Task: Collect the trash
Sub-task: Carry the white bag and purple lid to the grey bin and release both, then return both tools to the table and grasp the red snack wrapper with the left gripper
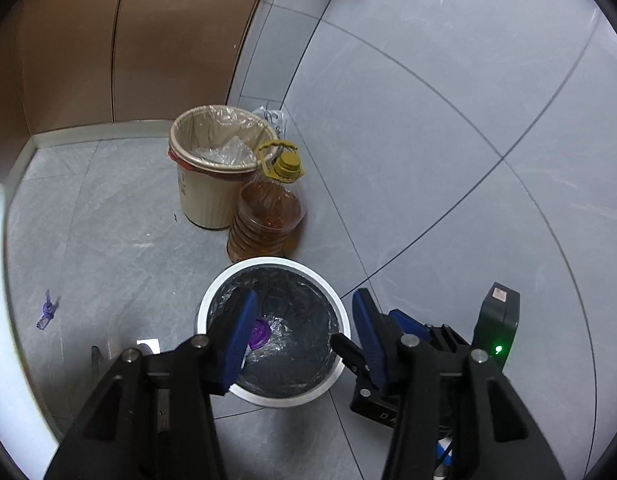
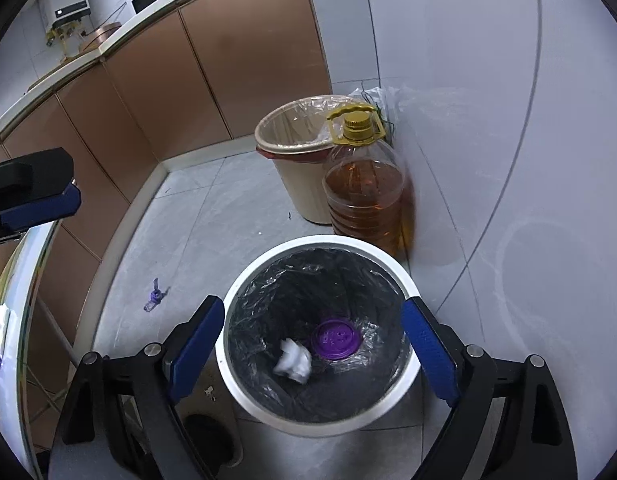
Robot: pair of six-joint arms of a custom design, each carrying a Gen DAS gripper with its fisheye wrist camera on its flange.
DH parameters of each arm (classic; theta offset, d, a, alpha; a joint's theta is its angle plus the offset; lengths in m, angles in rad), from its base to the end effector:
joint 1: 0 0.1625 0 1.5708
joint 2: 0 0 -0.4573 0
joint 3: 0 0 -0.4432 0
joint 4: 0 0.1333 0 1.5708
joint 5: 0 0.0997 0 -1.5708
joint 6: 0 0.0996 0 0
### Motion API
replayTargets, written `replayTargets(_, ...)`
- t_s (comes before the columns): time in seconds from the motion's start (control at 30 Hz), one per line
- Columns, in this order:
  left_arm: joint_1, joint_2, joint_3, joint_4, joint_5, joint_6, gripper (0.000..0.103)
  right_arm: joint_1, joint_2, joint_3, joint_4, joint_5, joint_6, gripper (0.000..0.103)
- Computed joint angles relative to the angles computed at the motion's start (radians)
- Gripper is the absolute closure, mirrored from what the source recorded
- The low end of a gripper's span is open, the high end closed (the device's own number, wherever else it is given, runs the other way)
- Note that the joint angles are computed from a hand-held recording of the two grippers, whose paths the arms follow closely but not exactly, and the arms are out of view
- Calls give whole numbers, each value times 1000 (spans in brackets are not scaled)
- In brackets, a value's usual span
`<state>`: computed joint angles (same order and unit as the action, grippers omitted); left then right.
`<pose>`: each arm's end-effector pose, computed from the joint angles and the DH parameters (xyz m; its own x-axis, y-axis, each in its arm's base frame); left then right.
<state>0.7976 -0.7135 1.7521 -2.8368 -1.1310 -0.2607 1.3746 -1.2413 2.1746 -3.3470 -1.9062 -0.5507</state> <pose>-0.3548 -0.6152 0.0146 -0.8659 0.3645 -0.3427 0.4733 0.8189 -0.3247 -0.0083 -0.5574 0.2509 -0.8163 0.0208 0.5773 -0.3491 0.7785 -0.5216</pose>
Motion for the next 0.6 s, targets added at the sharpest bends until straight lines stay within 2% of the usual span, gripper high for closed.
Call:
replayTargets(0.23,-68,-133,144,-69,80,-35,55,71,-65,62,-4,15,-16,14)
replayTargets(0.4,-141,-272,291,-124,164,-66,55,155,-130,118,12,46,-33,14)
replayTargets(0.6,-221,-446,456,-131,259,-134,55,273,-191,174,38,61,-32,14)
